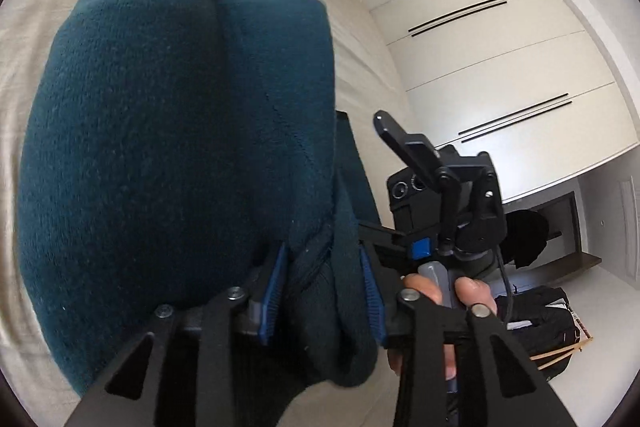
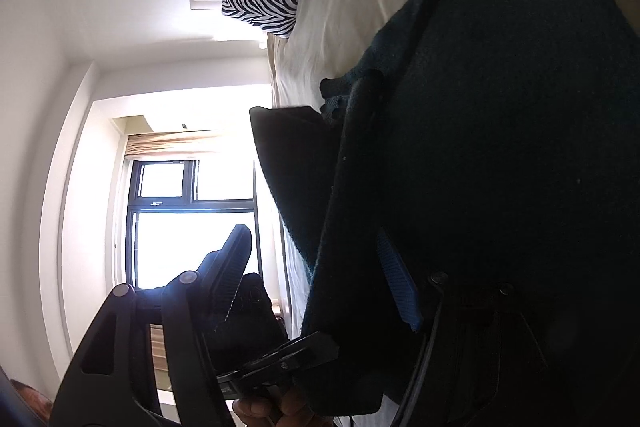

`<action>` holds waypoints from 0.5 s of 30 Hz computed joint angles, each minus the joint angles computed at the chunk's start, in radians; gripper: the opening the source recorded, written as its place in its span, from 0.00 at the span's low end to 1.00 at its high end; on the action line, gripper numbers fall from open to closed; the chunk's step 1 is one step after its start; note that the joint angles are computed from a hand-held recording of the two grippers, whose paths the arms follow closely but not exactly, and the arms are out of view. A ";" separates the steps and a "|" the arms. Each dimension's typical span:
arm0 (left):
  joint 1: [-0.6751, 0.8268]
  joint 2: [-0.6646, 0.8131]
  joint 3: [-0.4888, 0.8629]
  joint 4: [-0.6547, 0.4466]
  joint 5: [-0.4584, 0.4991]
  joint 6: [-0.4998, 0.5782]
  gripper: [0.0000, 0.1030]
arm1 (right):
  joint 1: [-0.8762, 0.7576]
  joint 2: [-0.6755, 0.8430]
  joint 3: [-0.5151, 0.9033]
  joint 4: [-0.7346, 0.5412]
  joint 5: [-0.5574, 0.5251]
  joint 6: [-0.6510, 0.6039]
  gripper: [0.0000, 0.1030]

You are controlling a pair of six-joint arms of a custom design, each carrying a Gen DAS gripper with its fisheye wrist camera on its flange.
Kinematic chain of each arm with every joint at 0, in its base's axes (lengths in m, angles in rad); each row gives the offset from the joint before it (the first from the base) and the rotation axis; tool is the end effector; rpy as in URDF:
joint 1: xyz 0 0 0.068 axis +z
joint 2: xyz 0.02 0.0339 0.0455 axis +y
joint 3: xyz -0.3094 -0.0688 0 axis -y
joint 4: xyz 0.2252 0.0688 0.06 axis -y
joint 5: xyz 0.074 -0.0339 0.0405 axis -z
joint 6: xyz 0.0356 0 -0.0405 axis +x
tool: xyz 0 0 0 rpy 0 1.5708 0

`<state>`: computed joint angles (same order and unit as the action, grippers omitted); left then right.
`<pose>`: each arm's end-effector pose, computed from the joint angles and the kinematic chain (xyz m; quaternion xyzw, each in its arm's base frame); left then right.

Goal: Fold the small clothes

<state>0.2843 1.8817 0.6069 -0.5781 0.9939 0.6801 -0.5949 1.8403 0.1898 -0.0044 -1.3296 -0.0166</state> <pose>0.2116 0.0307 0.1204 0.1054 0.8665 -0.4755 0.1094 0.1331 -0.0483 0.1003 0.2491 0.7463 0.5977 0.1540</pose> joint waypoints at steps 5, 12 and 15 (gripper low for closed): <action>0.109 -0.001 0.057 -0.257 0.000 0.278 0.65 | 0.070 -0.038 -0.019 0.173 0.050 0.186 0.62; 0.402 0.010 0.113 -0.527 -0.119 0.647 0.67 | 0.215 -0.209 -0.015 0.180 0.232 0.311 0.58; 0.440 0.025 0.114 -0.509 -0.147 0.633 0.68 | 0.368 -0.332 0.031 0.103 0.466 0.390 0.26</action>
<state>0.7246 1.9072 0.7207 -1.0873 0.8464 1.3133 -0.2270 1.5080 0.2208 0.0985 -0.8640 0.3738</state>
